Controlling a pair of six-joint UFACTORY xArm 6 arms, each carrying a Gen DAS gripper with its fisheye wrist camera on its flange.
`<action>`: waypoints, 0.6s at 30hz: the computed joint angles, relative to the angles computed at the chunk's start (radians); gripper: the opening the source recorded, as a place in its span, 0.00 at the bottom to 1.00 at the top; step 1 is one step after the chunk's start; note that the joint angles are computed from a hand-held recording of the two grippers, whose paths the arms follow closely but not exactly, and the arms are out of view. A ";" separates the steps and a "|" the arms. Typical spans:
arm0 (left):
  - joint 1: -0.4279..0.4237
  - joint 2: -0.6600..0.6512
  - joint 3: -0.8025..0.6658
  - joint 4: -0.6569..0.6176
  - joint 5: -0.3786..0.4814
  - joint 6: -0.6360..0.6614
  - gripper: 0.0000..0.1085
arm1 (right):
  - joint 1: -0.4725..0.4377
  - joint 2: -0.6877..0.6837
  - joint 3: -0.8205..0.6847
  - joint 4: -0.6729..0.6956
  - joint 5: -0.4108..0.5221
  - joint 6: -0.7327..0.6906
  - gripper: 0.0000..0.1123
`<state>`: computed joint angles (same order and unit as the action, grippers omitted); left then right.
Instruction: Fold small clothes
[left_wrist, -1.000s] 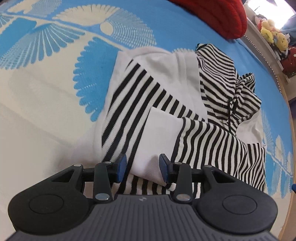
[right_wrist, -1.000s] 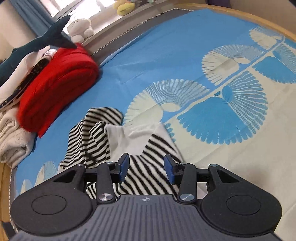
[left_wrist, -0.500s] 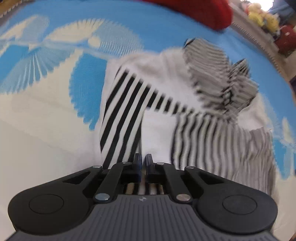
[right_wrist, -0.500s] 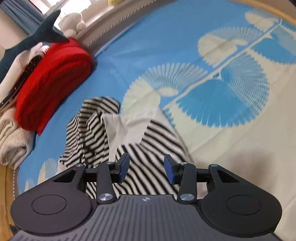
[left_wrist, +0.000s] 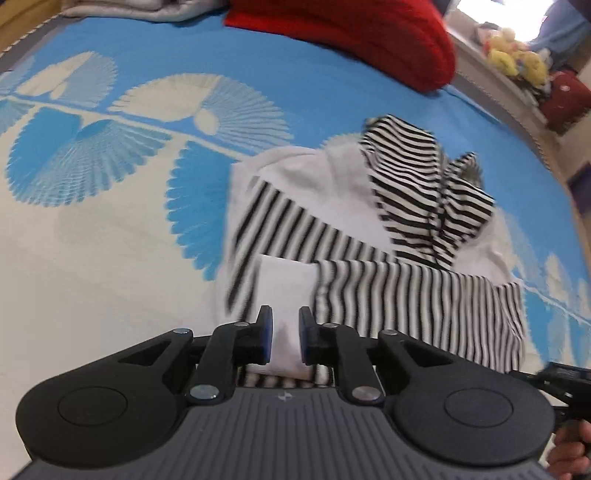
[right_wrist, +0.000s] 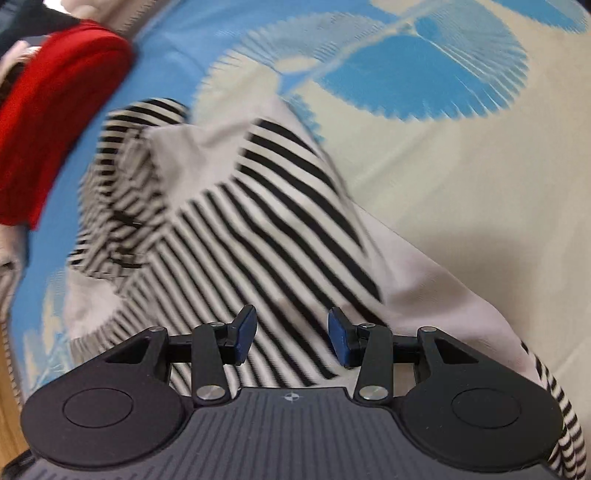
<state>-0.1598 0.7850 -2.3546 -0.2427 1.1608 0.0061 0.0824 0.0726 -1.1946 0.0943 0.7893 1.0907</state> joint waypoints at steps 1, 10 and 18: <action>0.000 0.000 0.007 -0.001 0.007 0.005 0.16 | -0.001 0.005 -0.003 -0.010 0.019 0.010 0.40; -0.011 0.084 -0.060 0.069 0.099 -0.033 0.16 | 0.002 0.007 -0.014 -0.078 0.040 0.014 0.41; -0.031 0.062 -0.028 0.096 0.069 -0.030 0.16 | 0.011 0.033 -0.056 -0.056 0.049 -0.116 0.45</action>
